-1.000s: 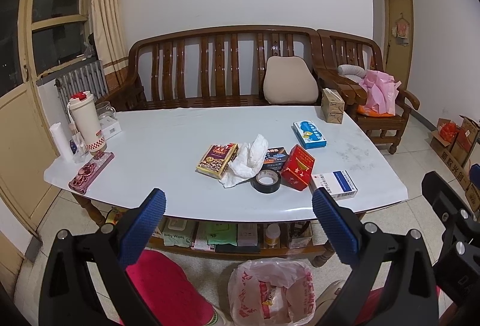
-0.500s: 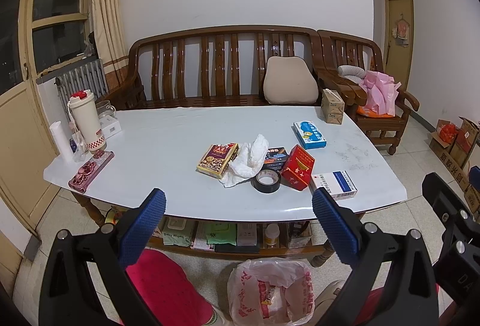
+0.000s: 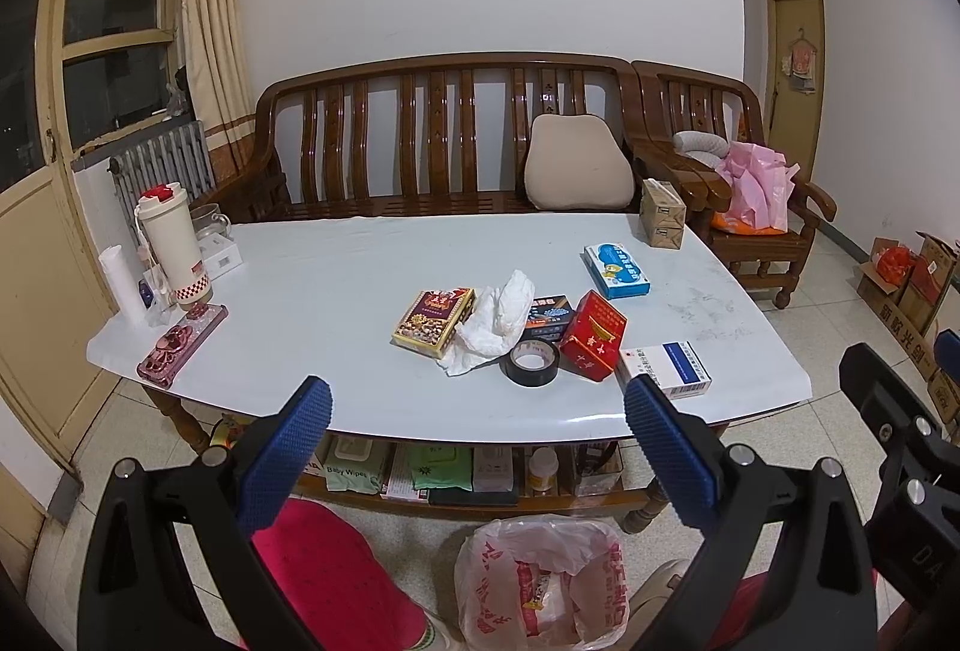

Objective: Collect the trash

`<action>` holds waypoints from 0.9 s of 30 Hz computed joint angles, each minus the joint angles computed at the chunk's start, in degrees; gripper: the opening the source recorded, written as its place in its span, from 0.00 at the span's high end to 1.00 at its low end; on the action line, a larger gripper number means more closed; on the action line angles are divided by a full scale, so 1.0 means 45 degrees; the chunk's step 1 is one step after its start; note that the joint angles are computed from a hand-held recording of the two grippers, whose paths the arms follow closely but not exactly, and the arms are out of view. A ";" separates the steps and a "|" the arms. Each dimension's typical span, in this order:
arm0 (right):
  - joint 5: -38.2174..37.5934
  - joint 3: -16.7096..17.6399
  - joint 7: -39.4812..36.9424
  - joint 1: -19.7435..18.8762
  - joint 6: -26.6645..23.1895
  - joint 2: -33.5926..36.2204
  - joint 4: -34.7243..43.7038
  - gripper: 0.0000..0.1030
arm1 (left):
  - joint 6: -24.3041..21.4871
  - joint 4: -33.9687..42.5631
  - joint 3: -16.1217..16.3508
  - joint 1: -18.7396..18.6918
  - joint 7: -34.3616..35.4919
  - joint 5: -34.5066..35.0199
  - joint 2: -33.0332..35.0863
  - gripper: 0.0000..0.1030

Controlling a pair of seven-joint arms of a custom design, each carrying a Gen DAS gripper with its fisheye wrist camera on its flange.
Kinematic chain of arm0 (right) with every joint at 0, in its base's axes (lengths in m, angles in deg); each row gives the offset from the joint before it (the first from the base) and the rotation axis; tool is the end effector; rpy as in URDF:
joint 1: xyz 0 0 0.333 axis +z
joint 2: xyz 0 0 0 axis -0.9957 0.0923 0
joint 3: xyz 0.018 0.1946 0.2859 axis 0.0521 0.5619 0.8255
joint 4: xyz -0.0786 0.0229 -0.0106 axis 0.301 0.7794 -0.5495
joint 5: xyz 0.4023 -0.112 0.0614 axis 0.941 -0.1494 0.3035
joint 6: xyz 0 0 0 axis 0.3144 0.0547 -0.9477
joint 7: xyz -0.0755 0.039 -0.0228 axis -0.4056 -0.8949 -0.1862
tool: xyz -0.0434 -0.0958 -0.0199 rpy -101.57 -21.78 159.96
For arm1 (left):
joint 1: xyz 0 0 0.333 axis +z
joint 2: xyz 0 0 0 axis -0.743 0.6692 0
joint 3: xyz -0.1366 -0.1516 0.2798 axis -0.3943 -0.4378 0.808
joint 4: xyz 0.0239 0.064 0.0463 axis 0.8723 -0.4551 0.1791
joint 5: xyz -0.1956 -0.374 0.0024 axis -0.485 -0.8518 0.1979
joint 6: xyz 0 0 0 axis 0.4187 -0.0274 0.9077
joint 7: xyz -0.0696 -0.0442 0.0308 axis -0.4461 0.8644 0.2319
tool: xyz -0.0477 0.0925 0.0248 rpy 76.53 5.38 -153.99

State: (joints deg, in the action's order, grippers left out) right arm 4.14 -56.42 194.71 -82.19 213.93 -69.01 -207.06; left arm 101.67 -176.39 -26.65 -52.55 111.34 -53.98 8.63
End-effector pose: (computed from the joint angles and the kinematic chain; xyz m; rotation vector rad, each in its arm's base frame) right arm 0.3900 0.2152 0.6817 -1.3113 1.7920 -1.1157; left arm 0.4564 -0.1289 0.6631 -1.4396 1.7839 -0.9397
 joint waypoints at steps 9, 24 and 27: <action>0.0062 -0.0012 -0.0087 0.0085 -0.0163 0.0004 0.0128 0.05 | 0.0011 -0.0018 -0.0006 -0.0008 -0.0034 0.0015 -0.0019 0.07; 0.1359 -0.1521 -0.2653 0.0550 0.1259 0.0924 0.0614 0.05 | -0.3561 0.3103 0.2712 -0.1843 0.5635 -0.3593 0.1946 0.07; 0.2166 -0.2037 -0.4580 0.0796 0.0976 0.1631 0.1423 0.05 | -0.5260 0.4612 0.2692 -0.1479 0.6488 -0.3878 0.2892 0.07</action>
